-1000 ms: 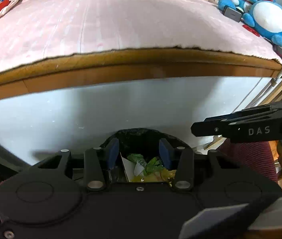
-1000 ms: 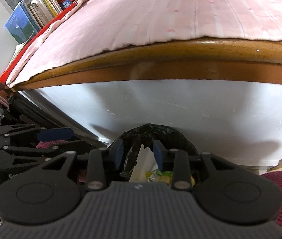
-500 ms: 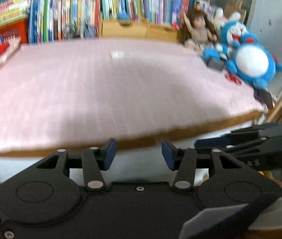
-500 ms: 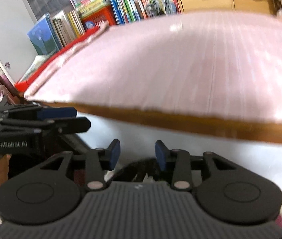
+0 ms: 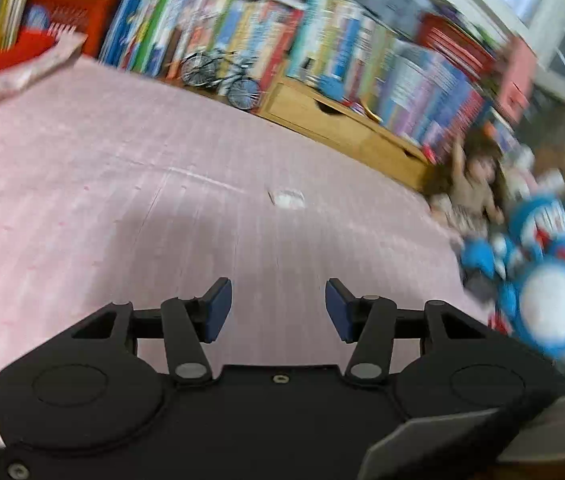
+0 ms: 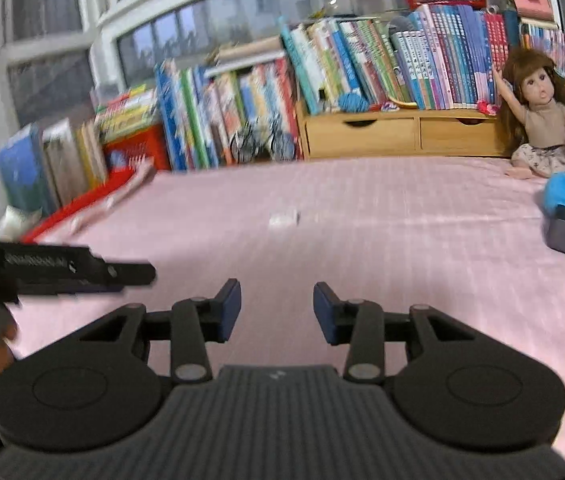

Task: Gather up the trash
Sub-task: 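Raise both open grippers back over the bed toward the white paper scrap, then lower the left gripper onto the small white paper scrap and close it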

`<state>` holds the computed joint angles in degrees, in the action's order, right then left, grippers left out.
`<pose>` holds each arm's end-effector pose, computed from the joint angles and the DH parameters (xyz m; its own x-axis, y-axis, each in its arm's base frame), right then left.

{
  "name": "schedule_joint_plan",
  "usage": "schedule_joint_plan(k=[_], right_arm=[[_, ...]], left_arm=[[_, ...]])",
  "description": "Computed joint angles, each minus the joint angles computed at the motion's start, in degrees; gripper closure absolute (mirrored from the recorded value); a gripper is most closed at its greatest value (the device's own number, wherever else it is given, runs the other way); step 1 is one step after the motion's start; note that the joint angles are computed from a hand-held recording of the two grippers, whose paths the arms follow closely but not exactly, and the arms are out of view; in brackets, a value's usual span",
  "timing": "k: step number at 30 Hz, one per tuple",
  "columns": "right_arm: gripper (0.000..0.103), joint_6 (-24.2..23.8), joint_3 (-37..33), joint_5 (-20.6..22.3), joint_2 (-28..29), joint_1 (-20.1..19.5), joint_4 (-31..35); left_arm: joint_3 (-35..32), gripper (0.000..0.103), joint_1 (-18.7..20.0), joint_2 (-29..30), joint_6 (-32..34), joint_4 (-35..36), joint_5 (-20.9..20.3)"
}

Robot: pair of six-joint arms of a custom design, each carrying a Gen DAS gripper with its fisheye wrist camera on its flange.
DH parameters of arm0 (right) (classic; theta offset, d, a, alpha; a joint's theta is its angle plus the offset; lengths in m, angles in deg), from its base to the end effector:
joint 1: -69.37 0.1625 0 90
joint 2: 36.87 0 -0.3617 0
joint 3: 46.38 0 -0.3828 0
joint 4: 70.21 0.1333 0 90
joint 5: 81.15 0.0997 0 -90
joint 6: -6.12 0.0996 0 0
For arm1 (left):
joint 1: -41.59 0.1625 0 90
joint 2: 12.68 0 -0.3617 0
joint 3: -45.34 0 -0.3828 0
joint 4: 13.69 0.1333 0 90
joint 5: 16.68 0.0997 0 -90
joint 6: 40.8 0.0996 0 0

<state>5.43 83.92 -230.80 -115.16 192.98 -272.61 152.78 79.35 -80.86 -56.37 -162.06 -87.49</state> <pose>0.2620 -0.3086 0.2768 -0.8328 0.3402 0.4368 -0.2835 0.4156 -0.8642 -0.3378 -0.4716 0.1998 -0.8396 0.5005 -0.2113 0.5415 0.7401 -0.3987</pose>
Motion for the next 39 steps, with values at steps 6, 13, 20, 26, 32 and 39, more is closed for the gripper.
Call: schedule_joint_plan(k=[6,13,20,26,32,39], right_arm=[[0.075,11.8,-0.5,18.3,-5.3,-13.8,1.5],[0.085,17.7,-4.5,30.9,-3.7,-25.0,3.1],[0.086,15.2,-11.0,32.7,0.8,-28.4,5.2],[0.086,15.9,-12.7,34.0,1.8,-29.7,9.5],[0.087,14.7,-11.8,37.1,1.4,-29.8,12.2],[0.091,12.5,-10.7,36.1,0.6,-28.3,13.2]], left_arm=[[-8.6,0.060,3.0,12.4,-6.5,-6.6,3.2],[-18.3,0.074,5.8,23.3,-9.5,-9.5,2.3],[-26.1,0.078,6.5,30.8,-10.7,-8.4,2.2],[-28.4,0.079,7.0,33.5,-11.1,-9.1,0.3],[-27.9,0.080,7.6,33.0,-9.7,-9.0,-3.1],[-25.1,0.088,7.5,30.7,-9.2,-9.7,-4.5]])
